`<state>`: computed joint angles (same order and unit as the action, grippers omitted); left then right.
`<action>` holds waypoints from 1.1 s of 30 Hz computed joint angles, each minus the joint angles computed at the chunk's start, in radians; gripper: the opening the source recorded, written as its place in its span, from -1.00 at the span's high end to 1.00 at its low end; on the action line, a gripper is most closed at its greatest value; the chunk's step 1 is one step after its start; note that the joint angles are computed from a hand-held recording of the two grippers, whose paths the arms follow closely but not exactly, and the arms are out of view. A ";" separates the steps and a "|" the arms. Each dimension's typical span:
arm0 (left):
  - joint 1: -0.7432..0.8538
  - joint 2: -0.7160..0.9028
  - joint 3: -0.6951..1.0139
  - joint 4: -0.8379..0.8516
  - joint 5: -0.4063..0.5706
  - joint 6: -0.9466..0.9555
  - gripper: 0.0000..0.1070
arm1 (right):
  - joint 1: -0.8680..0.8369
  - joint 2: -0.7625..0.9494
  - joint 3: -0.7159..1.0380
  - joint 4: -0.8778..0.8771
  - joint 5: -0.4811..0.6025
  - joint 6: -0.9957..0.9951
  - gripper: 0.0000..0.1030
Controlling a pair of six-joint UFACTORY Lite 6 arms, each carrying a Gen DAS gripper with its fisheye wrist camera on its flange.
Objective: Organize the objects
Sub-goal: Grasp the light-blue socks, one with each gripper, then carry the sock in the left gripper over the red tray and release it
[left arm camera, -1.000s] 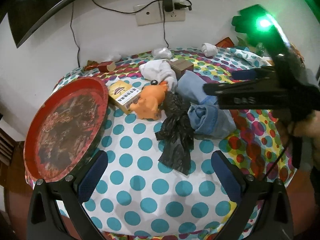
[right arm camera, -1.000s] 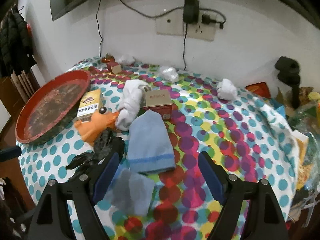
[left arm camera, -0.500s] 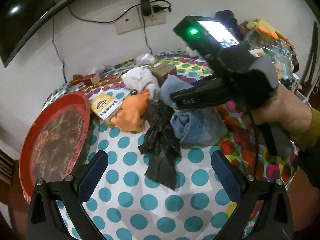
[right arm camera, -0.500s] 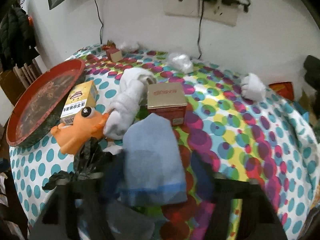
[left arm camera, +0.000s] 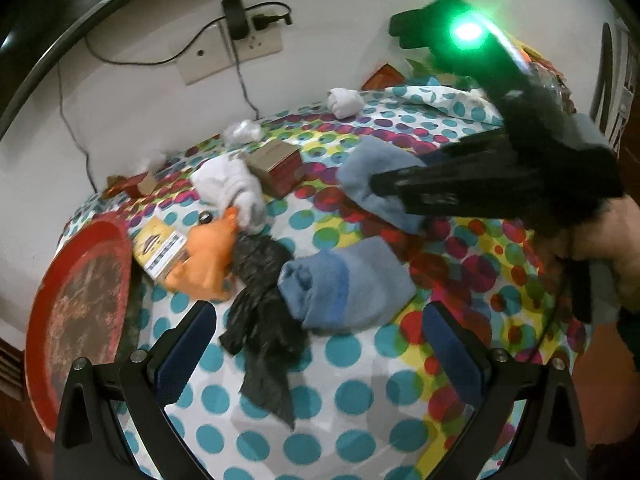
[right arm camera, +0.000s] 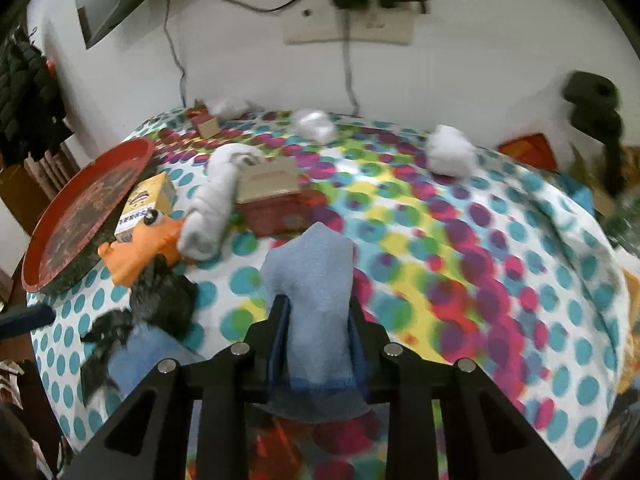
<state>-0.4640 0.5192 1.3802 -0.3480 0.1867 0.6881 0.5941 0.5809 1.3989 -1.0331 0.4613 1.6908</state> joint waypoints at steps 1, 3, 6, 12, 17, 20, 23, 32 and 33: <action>-0.009 0.016 0.017 0.031 -0.001 -0.032 -0.93 | -0.001 -0.029 -0.045 -0.030 -0.009 0.043 0.45; -0.024 0.058 0.066 0.101 0.012 -0.103 -0.93 | 0.001 -0.082 -0.120 -0.079 -0.017 0.118 0.45; -0.046 0.122 0.139 0.267 0.030 -0.266 -0.90 | 0.002 -0.149 -0.218 -0.156 -0.037 0.235 0.45; -0.061 0.235 0.276 0.353 0.129 -0.365 -0.10 | 0.015 -0.218 -0.321 -0.275 -0.058 0.406 0.45; -0.045 0.243 0.292 0.284 0.147 -0.326 0.12 | 0.017 -0.238 -0.354 -0.349 -0.072 0.500 0.45; -0.029 0.238 0.304 0.220 0.180 -0.271 0.26 | 0.016 -0.240 -0.362 -0.382 -0.080 0.544 0.45; -0.009 0.234 0.324 0.120 0.232 -0.185 0.33 | 0.019 -0.249 -0.374 -0.405 -0.078 0.579 0.45; 0.031 0.104 0.232 0.006 0.274 -0.049 0.33 | 0.035 -0.258 -0.377 -0.398 -0.053 0.590 0.45; 0.035 0.089 0.225 0.000 0.274 -0.043 0.33 | 0.037 -0.259 -0.375 -0.389 -0.049 0.581 0.45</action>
